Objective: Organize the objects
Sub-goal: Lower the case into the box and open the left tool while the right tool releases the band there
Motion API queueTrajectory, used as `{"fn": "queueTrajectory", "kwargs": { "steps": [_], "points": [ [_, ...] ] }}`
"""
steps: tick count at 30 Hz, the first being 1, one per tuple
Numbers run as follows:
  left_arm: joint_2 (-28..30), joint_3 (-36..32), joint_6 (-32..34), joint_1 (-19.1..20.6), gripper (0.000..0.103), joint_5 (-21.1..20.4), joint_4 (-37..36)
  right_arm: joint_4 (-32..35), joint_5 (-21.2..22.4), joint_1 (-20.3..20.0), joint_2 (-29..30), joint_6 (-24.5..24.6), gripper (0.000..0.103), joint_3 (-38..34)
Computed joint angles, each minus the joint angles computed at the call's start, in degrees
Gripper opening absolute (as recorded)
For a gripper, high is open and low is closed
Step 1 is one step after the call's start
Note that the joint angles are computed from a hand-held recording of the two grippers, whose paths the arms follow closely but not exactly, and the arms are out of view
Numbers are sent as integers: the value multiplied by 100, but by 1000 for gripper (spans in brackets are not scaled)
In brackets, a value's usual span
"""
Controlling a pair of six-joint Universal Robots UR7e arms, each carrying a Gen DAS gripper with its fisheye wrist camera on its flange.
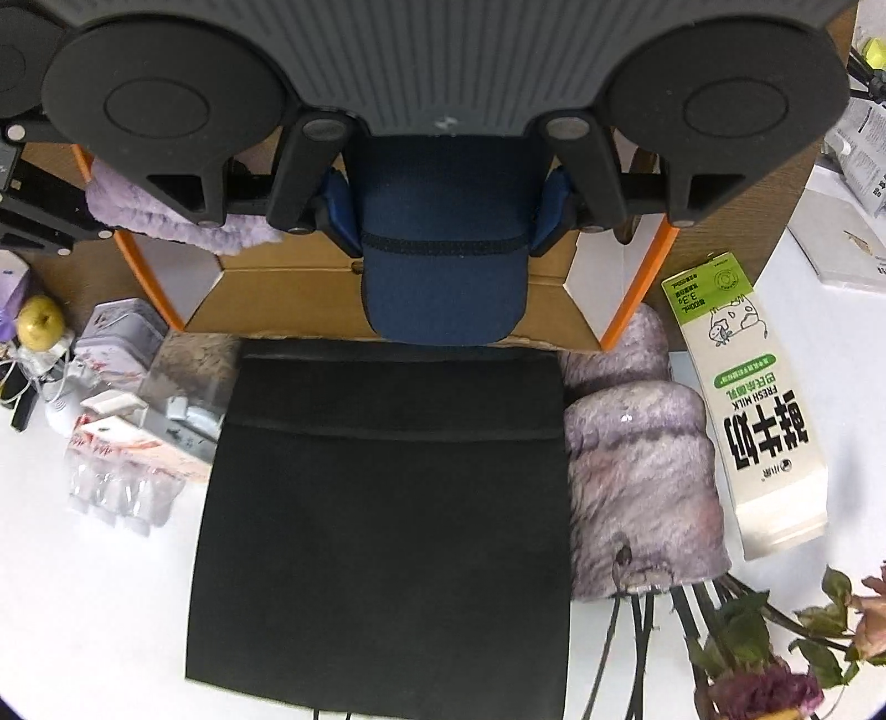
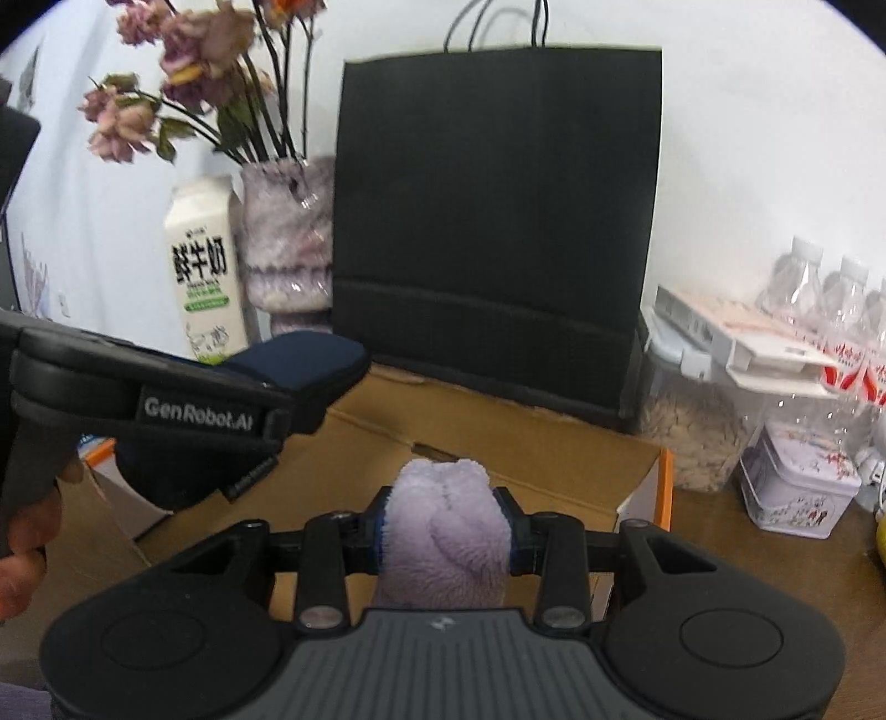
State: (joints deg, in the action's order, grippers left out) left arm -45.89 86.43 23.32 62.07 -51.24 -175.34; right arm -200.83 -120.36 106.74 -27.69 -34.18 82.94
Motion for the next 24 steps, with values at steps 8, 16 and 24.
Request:
{"fn": "queueTrajectory", "kwargs": {
  "steps": [8, 16, 24],
  "points": [
    [143, -29, 184, 106, 100, 4, -329, 406, -45, -124, 25, 186, 88, -4],
    [105, 189, 538, 69, 103, -25, -928, 171, -101, -117, 20, 196, 103, 107],
    [7, 337, 543, 54, 103, -89, -975, 37, -139, -89, -2, 182, 103, 145]
  ]
}}
